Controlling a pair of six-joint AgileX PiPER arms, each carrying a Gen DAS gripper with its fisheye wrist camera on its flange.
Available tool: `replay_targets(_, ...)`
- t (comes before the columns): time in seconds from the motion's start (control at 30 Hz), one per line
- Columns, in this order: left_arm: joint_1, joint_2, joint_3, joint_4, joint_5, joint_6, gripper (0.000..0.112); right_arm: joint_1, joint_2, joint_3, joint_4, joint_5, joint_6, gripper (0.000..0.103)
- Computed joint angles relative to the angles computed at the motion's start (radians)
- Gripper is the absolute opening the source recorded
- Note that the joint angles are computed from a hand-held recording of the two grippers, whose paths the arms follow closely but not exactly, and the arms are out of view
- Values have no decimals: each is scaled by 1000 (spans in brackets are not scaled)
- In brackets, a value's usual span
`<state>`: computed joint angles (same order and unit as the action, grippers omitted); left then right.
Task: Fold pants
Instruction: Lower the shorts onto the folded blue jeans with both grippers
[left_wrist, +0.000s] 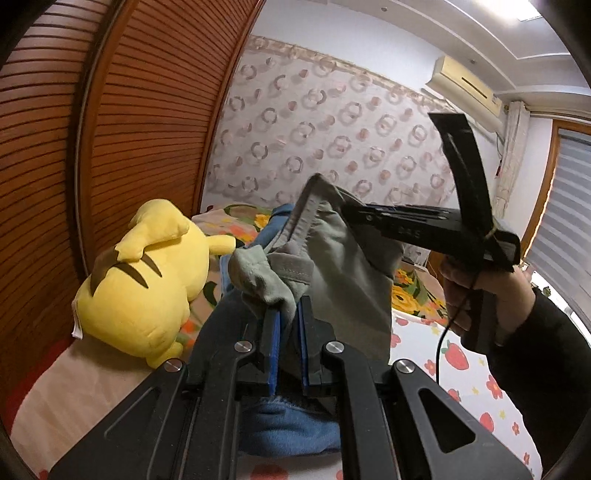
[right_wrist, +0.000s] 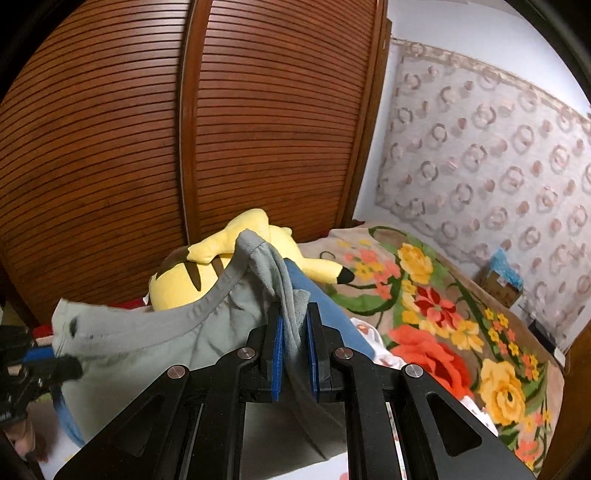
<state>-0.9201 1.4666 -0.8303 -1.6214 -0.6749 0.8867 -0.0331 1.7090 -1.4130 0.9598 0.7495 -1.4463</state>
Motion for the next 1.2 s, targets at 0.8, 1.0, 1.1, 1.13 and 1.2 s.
replay_targets(0.8, -15, 4, 18, -87, -22, 30, 10, 11, -41, 41, -53, -23, 89, 29)
replay_targets(1.0, -31, 12, 25, -86, -41, 12, 10, 1, -11, 43, -98, -28, 132, 29)
replay_targets(1.1, -37, 15, 23, -90, -51, 18, 10, -6, 0, 25, -117, -17, 172, 29)
replay_targets(1.13, -38, 16, 22, -89, -53, 19, 10, -10, -1, 21, -123, -9, 188, 29)
replay_targets(1.2, -37, 14, 24, -92, -52, 24, 10, -20, -17, 30, -118, 9, 197, 29)
